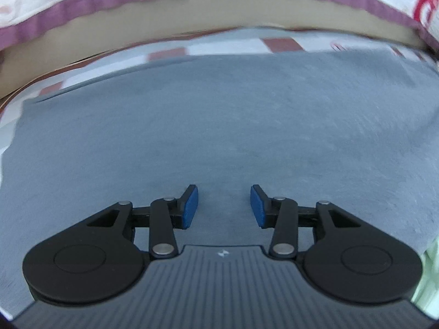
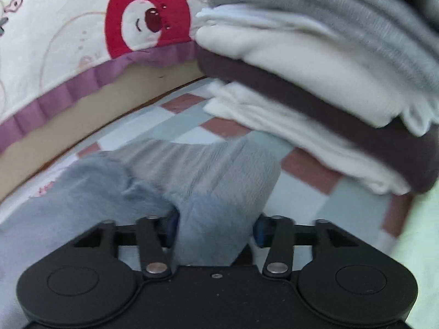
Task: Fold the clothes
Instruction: 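Grasp the rolled sweatshirt edge with the left gripper while the right gripper grasps the body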
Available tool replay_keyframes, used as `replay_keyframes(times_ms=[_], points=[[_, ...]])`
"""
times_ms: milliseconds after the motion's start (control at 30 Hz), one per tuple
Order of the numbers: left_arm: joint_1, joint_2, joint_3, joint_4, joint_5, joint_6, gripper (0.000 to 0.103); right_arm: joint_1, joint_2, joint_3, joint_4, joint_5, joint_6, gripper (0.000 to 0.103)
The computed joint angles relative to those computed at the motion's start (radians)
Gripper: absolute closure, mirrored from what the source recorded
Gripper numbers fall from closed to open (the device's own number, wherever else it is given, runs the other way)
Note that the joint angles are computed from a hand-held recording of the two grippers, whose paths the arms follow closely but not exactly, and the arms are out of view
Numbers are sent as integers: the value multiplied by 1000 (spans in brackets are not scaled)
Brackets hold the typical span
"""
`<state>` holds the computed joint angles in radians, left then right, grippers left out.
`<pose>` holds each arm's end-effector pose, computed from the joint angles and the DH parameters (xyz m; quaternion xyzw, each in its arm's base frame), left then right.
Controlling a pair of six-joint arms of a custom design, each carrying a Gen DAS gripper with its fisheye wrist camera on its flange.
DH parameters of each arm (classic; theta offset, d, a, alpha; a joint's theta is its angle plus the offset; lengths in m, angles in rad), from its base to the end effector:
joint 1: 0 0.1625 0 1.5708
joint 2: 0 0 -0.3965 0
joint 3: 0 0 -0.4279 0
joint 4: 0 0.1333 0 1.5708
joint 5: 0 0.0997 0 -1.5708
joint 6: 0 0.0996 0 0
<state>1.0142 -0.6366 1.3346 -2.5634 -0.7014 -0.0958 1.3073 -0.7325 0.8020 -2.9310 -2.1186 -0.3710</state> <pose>-0.2241 -0.7565 0.0906 0.1447 0.8876 -0.2596 0.3520 -0.1378 -0.8235 0.4702 -0.1211 -0.7767 0.4827 0.3859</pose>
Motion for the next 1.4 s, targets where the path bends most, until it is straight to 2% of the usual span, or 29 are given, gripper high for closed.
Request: replay_keyframes(times_ms=[100,167,200,233,267,333,367,433,467,533,600,633,700,767,900,967,1033,1067,1133,1167,1233,1267,1300,1333,1367,1400], points=[[12,-68,58,4,42,-63,56,25,-4,6,-17,-77,-30,40],[26,-116,91,30,76,-124,55,48,-26,45,-35,-135,4,39],[33,-141,108,53,88,-162,55,57,-50,84,-36,-133,34,36],[43,-166,125,78,95,-205,55,55,-84,140,-46,-90,60,35],[56,-198,143,108,85,-257,55,56,-144,228,-17,-5,62,35],[77,-242,172,120,62,-294,55,41,-253,364,124,204,62,35],[82,-261,192,125,80,-302,55,32,-294,413,199,308,79,35],[83,-299,236,137,130,-343,55,27,-347,496,266,455,100,35],[84,-320,258,136,153,-376,55,24,-359,515,318,526,101,35],[86,-362,299,139,198,-447,55,28,-360,514,450,601,78,35],[85,-401,333,165,247,-517,55,52,-339,500,527,574,29,35],[84,-419,347,189,267,-555,55,68,-319,480,553,534,10,34],[82,-456,372,241,303,-634,55,84,-311,485,557,496,-6,32],[81,-483,401,227,296,-664,55,89,-316,495,550,486,-18,32],[65,-542,473,217,295,-749,53,86,-354,539,495,468,26,33],[58,-566,493,245,309,-817,47,73,-370,551,510,508,60,33],[60,-585,517,187,284,-824,46,51,-370,549,547,578,88,32],[63,-594,530,152,266,-823,46,45,-372,558,550,610,91,31],[75,-609,562,26,182,-795,45,38,-364,563,560,667,121,31],[81,-613,570,4,141,-804,45,33,-355,549,596,705,142,33],[90,-612,576,-7,84,-819,45,33,-339,533,635,753,121,46],[95,-604,571,-3,69,-816,44,38,-336,532,641,756,107,60],[95,-600,572,-10,63,-821,42,44,-333,535,629,746,101,69],[96,-595,572,-21,59,-823,38,50,-333,545,609,735,99,72],[96,-587,573,-50,64,-813,37,57,-329,548,598,721,93,81],[96,-578,573,-79,68,-803,39,65,-325,556,564,707,97,85]])
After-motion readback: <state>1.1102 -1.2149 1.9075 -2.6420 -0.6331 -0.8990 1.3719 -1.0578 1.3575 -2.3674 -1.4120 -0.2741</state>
